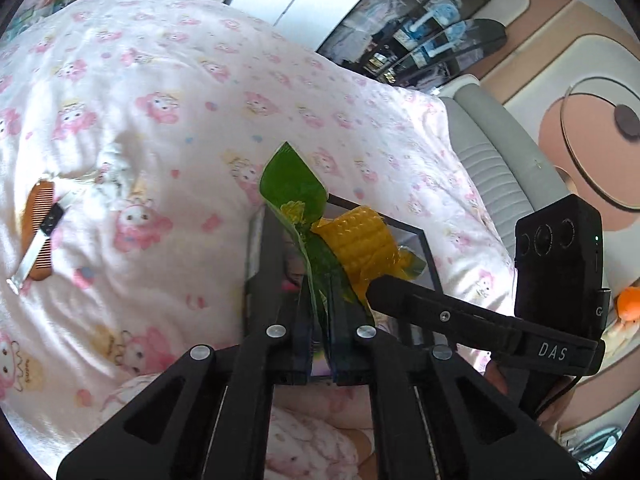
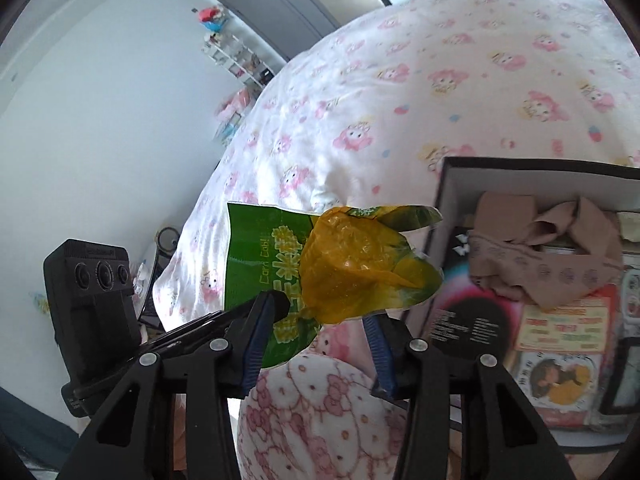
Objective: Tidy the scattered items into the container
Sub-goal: 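Lift the snack packet with the left gripper and carry it over the box, then lower the packet into the box and open the left gripper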
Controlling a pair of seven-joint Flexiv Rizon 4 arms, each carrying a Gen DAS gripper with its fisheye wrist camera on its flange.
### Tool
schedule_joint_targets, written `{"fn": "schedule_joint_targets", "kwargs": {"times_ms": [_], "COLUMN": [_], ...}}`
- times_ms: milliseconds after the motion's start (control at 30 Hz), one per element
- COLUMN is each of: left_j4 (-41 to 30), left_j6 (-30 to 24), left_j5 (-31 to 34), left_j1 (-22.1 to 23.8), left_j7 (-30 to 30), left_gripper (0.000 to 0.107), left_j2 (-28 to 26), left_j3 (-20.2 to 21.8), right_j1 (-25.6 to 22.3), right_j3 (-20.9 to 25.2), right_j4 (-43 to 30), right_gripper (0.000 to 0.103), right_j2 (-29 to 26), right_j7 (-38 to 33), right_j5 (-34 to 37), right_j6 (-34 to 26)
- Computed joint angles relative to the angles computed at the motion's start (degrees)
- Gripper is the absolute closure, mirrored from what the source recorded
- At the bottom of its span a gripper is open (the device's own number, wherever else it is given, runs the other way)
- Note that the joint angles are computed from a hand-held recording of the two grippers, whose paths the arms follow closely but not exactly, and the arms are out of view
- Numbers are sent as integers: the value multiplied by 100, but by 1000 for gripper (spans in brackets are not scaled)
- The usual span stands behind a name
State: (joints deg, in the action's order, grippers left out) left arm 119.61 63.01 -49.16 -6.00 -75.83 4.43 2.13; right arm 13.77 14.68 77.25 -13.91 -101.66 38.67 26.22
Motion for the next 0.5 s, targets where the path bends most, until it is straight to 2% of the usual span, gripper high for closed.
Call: {"fn": "schedule_joint_targets", "kwargs": {"times_ms": [133, 167, 267, 367, 500], "left_j4": [-412, -534, -885, -1192, -1178], "left_j6": [0, -66, -317, -674, -941], "left_j5": [80, 304, 519, 972, 1663], "left_j1": [-230, -262, -317, -318, -328], "left_j7": [-308, -526, -773, -1142, -1657], "left_gripper": [104, 104, 104, 104, 102], "left_j2": [-538, -675, -1139, -1492, -1505], "left_j3": [-386, -454, -645, -691, -597], "right_j1": [-186, -238, -541, -720, -856], "right_j3": [-196, -266, -435, -532, -522], "right_j4": [590, 731, 918, 1060, 1146], "right_gripper": [60, 60, 60, 60, 61], "right_j2": [323, 365, 322, 259, 248], "right_j7": [-76, -32, 49, 118, 19], "right_j5": [-281, -399, -187, -208, -163], "right_j6": [387, 423, 307, 317, 440]}}
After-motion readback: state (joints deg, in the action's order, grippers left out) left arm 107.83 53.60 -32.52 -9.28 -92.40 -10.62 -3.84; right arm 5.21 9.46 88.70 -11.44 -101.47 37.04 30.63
